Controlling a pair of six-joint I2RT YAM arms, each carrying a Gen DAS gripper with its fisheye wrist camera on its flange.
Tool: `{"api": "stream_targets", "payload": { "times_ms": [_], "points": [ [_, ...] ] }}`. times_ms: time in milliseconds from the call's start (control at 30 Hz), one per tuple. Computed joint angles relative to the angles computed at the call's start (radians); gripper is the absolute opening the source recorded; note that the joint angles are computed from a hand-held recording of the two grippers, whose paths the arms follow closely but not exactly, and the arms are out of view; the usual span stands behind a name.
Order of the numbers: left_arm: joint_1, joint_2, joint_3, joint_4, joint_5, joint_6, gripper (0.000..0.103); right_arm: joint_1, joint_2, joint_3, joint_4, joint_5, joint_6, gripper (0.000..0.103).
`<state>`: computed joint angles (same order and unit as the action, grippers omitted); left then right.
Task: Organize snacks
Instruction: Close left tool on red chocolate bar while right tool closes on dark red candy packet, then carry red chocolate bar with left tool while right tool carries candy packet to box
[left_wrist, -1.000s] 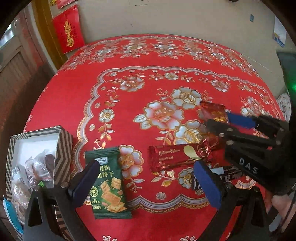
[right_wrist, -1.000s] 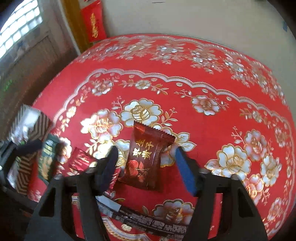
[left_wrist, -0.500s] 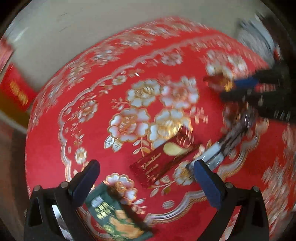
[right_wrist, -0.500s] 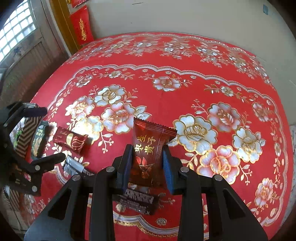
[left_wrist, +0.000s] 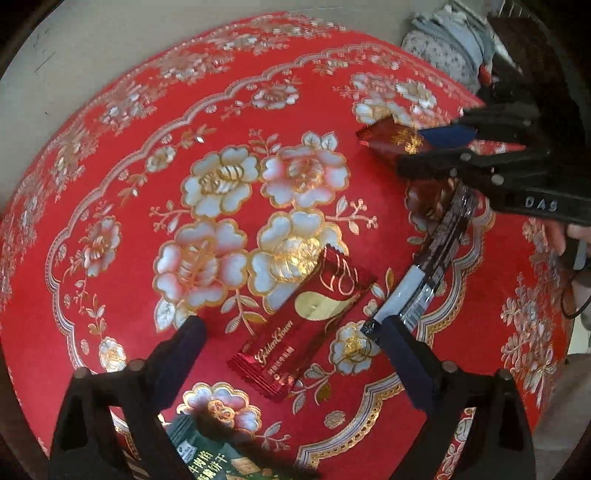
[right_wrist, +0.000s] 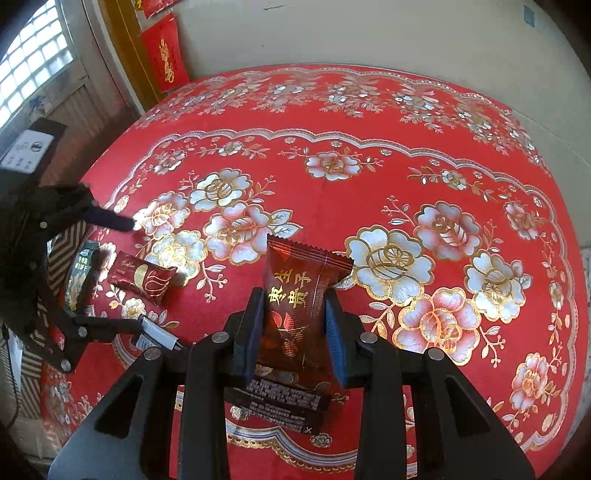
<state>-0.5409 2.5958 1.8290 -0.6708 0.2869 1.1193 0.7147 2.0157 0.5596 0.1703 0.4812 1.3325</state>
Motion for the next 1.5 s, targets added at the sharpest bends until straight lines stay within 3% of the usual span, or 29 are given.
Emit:
{"api": "stream_targets", "payload": {
  "times_ms": [67, 133, 167, 300, 500, 867, 1000, 1033, 1133, 1333, 1400, 1433, 1467, 1500],
  "points": [
    [0.005, -0.021, -0.032, 0.026, 0.009, -0.005, 0.074, 0.000, -0.002, -0.001, 0.000, 0.001, 0.000, 0.031],
    [0.010, -0.055, -0.083, 0.066, 0.010, -0.022, 0.040, 0.003, -0.007, -0.003, 0.001, 0.006, 0.005, 0.031],
    [0.013, -0.069, -0.105, 0.078, 0.011, -0.026, 0.032, 0.005, -0.009, -0.005, 0.005, 0.008, 0.005, 0.031],
    [0.004, -0.176, -0.347, 0.329, -0.022, -0.070, 0.029, 0.022, -0.007, 0.014, -0.004, 0.018, 0.009, 0.031],
    [0.027, -0.275, -0.585, 0.581, -0.025, -0.179, 0.029, 0.100, -0.026, 0.071, -0.098, 0.074, 0.055, 0.031],
    [0.095, -0.391, -0.796, 0.758, 0.051, -0.368, 0.029, 0.144, -0.032, 0.133, -0.164, 0.109, 0.065, 0.023],
    [0.092, -0.389, -0.809, 0.806, 0.033, -0.431, 0.029, 0.129, -0.021, 0.105, -0.102, 0.109, 0.110, 0.024],
    [0.089, -0.387, -0.807, 0.812, 0.030, -0.441, 0.029, 0.127, -0.022, 0.095, -0.094, 0.111, 0.145, 0.026],
    [0.069, -0.363, -0.779, 0.808, 0.003, -0.472, 0.029, 0.112, -0.020, 0.080, -0.059, 0.094, 0.177, 0.061],
    [0.042, -0.303, -0.718, 0.776, -0.053, -0.516, 0.032, 0.052, 0.109, 0.240, -0.165, 0.011, 0.086, 0.062],
    [0.045, -0.294, -0.704, 0.769, -0.052, -0.548, 0.036, 0.062, 0.138, 0.270, -0.184, 0.042, 0.066, 0.053],
    [0.042, -0.290, -0.699, 0.768, -0.062, -0.557, 0.047, 0.065, 0.137, 0.275, -0.206, 0.043, 0.064, 0.035],
    [0.039, -0.284, -0.689, 0.763, -0.074, -0.568, 0.061, 0.071, 0.132, 0.274, -0.222, 0.053, 0.062, 0.034],
    [0.034, -0.275, -0.676, 0.752, -0.089, -0.584, 0.086, 0.073, 0.123, 0.261, -0.215, 0.052, 0.064, 0.034]
  ]
}}
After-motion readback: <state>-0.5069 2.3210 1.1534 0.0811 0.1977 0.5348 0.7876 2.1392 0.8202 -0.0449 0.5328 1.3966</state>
